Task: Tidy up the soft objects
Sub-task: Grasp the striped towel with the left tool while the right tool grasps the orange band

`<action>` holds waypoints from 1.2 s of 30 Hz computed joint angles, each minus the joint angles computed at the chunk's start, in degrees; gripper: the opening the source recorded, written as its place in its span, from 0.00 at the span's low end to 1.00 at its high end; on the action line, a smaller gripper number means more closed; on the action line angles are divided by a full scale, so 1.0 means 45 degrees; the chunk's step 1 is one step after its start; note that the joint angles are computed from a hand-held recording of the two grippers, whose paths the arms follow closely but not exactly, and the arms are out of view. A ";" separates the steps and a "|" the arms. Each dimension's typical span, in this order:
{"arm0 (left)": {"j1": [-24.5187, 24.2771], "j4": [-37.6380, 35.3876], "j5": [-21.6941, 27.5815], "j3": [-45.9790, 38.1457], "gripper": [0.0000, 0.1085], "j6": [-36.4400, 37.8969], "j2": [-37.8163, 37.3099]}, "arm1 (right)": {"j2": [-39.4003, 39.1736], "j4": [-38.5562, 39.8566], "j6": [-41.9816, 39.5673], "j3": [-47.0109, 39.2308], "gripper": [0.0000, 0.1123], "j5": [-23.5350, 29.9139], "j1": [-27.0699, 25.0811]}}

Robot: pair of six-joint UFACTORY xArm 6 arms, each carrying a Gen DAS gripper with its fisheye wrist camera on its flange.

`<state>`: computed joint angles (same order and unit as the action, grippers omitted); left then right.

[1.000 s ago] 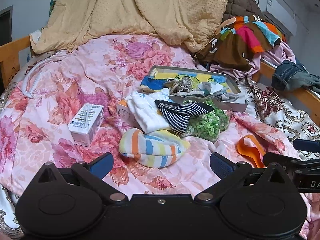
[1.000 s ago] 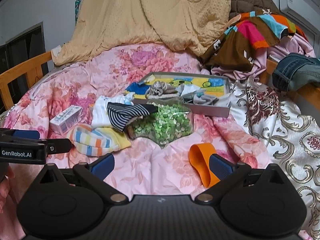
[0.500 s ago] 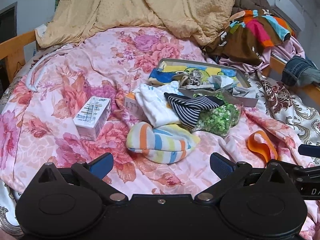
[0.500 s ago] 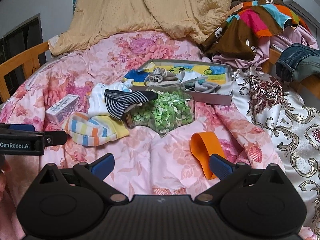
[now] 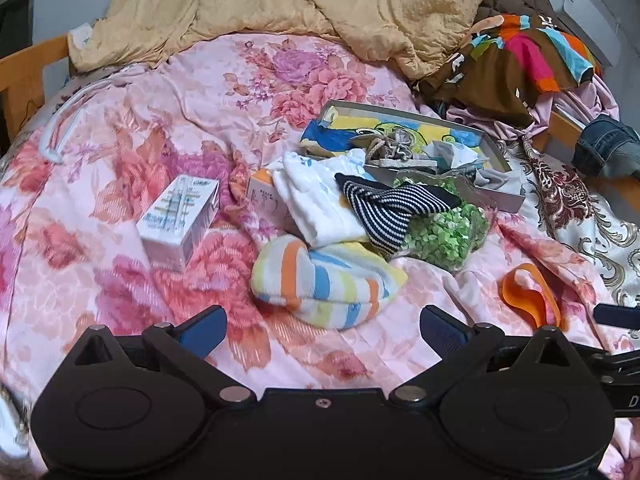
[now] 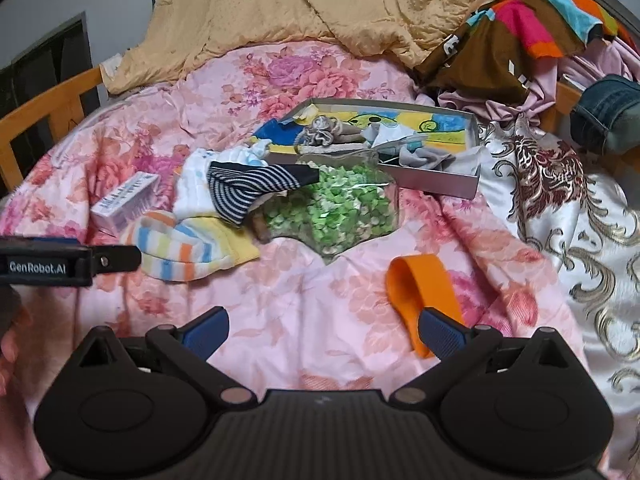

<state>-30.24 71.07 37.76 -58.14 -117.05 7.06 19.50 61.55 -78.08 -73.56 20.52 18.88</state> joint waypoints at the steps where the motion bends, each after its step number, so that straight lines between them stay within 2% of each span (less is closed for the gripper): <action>1: 0.0066 0.0123 0.0003 -0.0108 0.94 0.0081 0.0110 | 0.0168 -0.0113 0.0024 -0.0214 0.91 0.0110 -0.0060; 9: 0.0736 0.0603 -0.0816 -0.1297 0.94 0.1551 0.1405 | 0.2090 0.0015 -0.0591 -0.2624 0.91 0.0519 -0.0384; 15: 0.1074 0.0708 -0.0910 -0.2164 0.94 0.2633 0.2364 | 0.3787 -0.0857 0.0125 -0.4773 0.91 0.0996 -0.0650; 26: 0.1778 0.0524 -0.2244 -0.3097 0.94 0.3085 0.3619 | 0.6114 -0.3471 0.2199 -0.7422 0.91 0.1455 -0.0635; 32: 0.1913 0.0813 -0.2615 -0.3154 0.94 0.2489 0.3770 | 0.6624 -0.3848 0.3009 -0.8243 0.85 0.2675 -0.0799; 36: 0.1970 0.0849 -0.2801 -0.3016 0.89 0.2236 0.3598 | 0.6415 -0.3178 0.2378 -0.8113 0.79 0.3030 -0.0805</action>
